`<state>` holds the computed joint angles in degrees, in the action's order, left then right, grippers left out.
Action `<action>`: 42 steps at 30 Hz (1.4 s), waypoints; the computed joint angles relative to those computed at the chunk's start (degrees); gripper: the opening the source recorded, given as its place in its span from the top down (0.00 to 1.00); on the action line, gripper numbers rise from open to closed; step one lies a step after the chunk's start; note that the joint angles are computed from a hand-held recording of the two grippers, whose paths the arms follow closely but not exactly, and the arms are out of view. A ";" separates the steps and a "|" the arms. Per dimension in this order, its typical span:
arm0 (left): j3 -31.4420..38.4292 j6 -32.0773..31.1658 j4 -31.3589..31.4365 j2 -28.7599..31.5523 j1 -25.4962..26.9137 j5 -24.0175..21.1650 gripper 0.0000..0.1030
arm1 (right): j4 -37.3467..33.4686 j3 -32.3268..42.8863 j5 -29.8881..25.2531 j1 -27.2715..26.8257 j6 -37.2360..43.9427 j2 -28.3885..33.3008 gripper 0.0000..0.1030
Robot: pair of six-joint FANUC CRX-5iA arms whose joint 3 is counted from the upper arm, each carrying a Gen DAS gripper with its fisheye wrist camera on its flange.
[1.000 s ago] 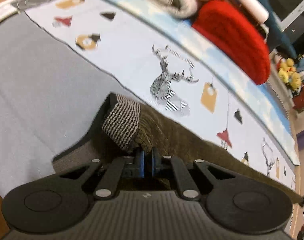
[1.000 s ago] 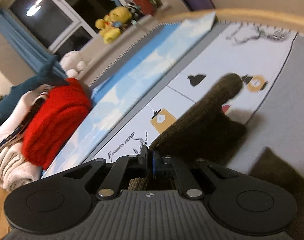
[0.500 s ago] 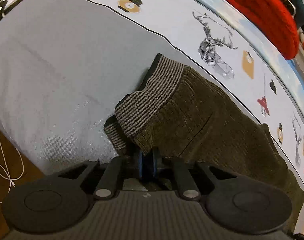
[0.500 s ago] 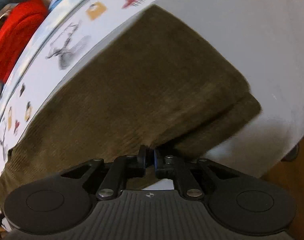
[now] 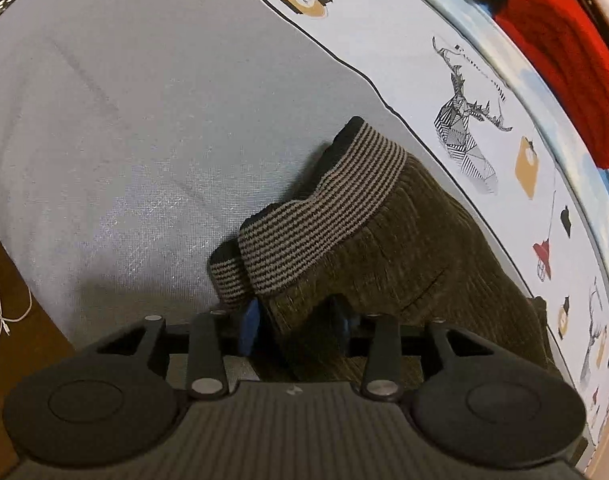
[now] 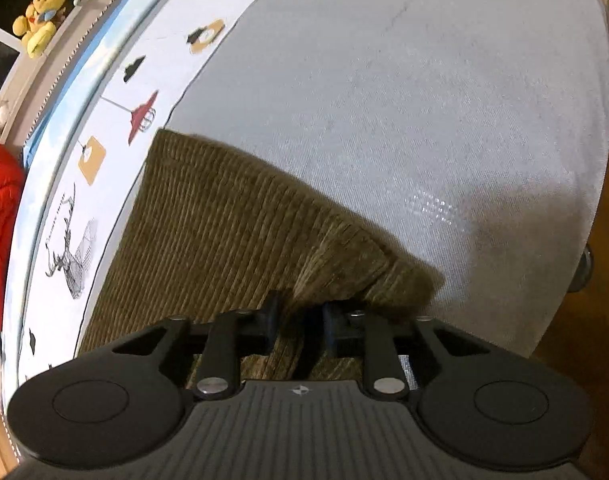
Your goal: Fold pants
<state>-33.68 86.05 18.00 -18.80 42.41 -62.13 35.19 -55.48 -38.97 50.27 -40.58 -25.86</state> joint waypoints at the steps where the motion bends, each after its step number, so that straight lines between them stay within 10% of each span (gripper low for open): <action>1: 0.19 -0.15 -0.63 -0.04 -0.29 0.25 0.69 | 1.55 -0.17 -0.82 0.61 -0.98 -0.31 0.94; 8: -3.46 -9.86 4.25 -8.42 2.18 3.28 0.85 | 21.68 -2.64 -14.04 9.18 -8.35 -5.70 0.97; 16: 1.77 -5.47 -5.64 -1.45 -0.86 -2.78 0.77 | -9.78 6.96 -12.44 2.50 17.49 2.45 0.96; 20: 3.58 -1.61 -10.83 -2.36 -3.39 -2.50 0.50 | -9.26 8.71 -14.95 3.01 20.47 4.15 0.90; 29: 2.94 2.58 -19.46 -10.74 -10.06 8.91 0.48 | 7.41 7.44 -32.14 13.88 8.81 4.59 0.84; 35: 1.13 -4.87 -14.56 -8.99 -12.95 12.15 0.54 | 2.76 5.16 -15.91 8.11 15.31 1.62 0.83; 39: 7.51 2.43 -22.56 2.10 -15.39 -0.46 0.57 | -11.20 8.94 -12.41 3.01 23.16 5.56 0.85; 42: 6.24 1.64 -18.60 0.97 -12.41 0.23 0.57 | -10.16 10.07 -14.41 3.83 23.80 6.28 0.83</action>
<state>-27.44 87.69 -0.60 -17.83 30.00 -61.90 25.03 -45.41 -53.39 54.10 -16.78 -19.58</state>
